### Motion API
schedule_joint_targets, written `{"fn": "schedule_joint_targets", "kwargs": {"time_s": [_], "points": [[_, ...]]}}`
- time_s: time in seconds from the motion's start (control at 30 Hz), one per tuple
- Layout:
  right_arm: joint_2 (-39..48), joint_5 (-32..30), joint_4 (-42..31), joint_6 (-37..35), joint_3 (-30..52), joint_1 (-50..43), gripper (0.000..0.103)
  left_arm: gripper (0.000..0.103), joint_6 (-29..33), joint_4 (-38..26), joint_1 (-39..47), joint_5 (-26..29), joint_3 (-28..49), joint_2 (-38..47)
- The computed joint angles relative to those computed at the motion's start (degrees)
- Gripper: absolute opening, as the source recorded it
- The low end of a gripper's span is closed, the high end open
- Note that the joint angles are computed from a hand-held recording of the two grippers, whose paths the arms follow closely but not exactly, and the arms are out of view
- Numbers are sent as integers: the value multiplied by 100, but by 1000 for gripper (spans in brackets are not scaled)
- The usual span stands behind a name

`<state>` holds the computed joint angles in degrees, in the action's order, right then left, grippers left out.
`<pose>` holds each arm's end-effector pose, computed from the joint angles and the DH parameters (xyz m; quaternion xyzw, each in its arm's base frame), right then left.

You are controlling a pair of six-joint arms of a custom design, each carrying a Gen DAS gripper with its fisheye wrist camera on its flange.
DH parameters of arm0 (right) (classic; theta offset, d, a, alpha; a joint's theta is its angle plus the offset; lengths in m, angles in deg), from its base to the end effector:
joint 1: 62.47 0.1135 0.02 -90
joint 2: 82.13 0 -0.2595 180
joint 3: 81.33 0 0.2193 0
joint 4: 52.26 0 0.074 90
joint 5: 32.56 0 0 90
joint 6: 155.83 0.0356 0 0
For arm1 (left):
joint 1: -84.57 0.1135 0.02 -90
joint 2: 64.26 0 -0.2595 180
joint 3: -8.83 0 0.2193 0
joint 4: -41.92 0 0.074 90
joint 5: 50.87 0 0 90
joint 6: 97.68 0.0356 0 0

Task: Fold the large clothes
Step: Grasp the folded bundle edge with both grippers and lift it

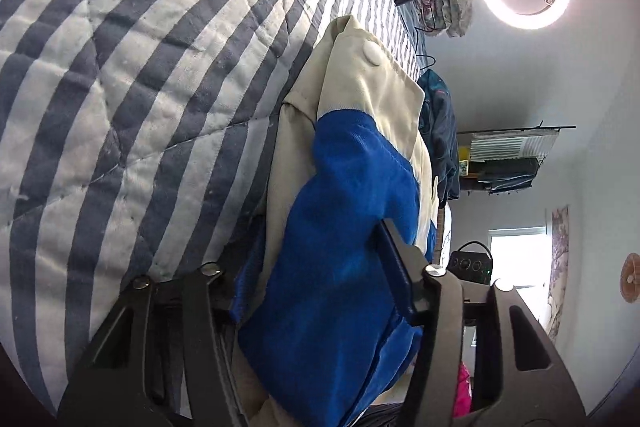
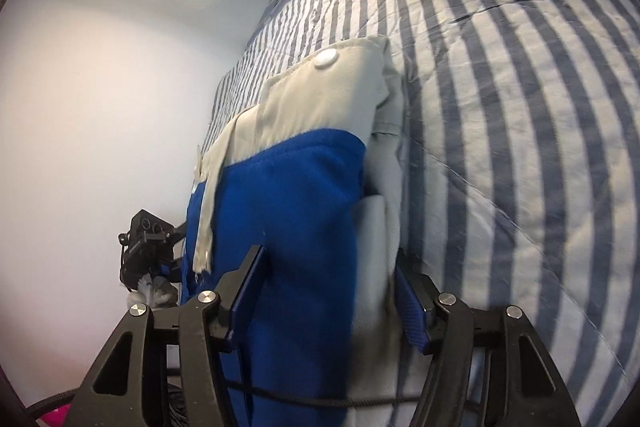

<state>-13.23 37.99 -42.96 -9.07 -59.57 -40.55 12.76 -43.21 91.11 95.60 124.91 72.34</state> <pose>0.1447 0.0710 0.1289 0.1942 0.8669 0.3920 0.2389 0.3895 0.0148 0.1247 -0.0417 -0.8742 0.4837 0.0073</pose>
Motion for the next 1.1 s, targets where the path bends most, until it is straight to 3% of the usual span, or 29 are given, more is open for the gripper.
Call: {"fn": "schedule_joint_targets", "kwargs": {"time_s": [0.13, 0.3, 0.43, 0.57, 0.7, 0.8, 0.9, 1.0, 1.07, 1.1], "points": [[-321, -78, -298, 0, -12, -7, 56, 49, -24, 124, -50, -62, -116, -121], [-265, -555, 117, -30, -305, -458, 55, 55, -61, -16, -27, -59, 15, -29], [-141, -149, 148, 122, -190, -143, 56, 57, -337, 460, -116, -18, -225, -151], [-594, 565, -1069, 60, 387, 444, 37, 45, -628, 1383, -392, -447, -921, -844], [-1059, 1387, -2479, -139, 1160, 1088, 29, 30, -621, 1638, -436, -718, -1222, -1363], [-1049, 2165, -3333, -138, 1832, 1744, 27, 24, -432, 1854, -532, -958, -1544, -1923], [-988, 2628, -3870, -119, 2290, 2184, 26, 21, -358, 2047, -625, -1071, -1862, -2383], [-1031, 2705, -4037, -44, 2352, 2302, 26, 22, -412, 1955, -599, -995, -1814, -2275], [-1103, 2601, -3958, -39, 2193, 2201, 26, 25, -548, 1894, -542, -954, -1676, -1974], [-1108, 2521, -3871, -48, 2104, 2121, 26, 32, -552, 1856, -482, -965, -1580, -1831]]}}
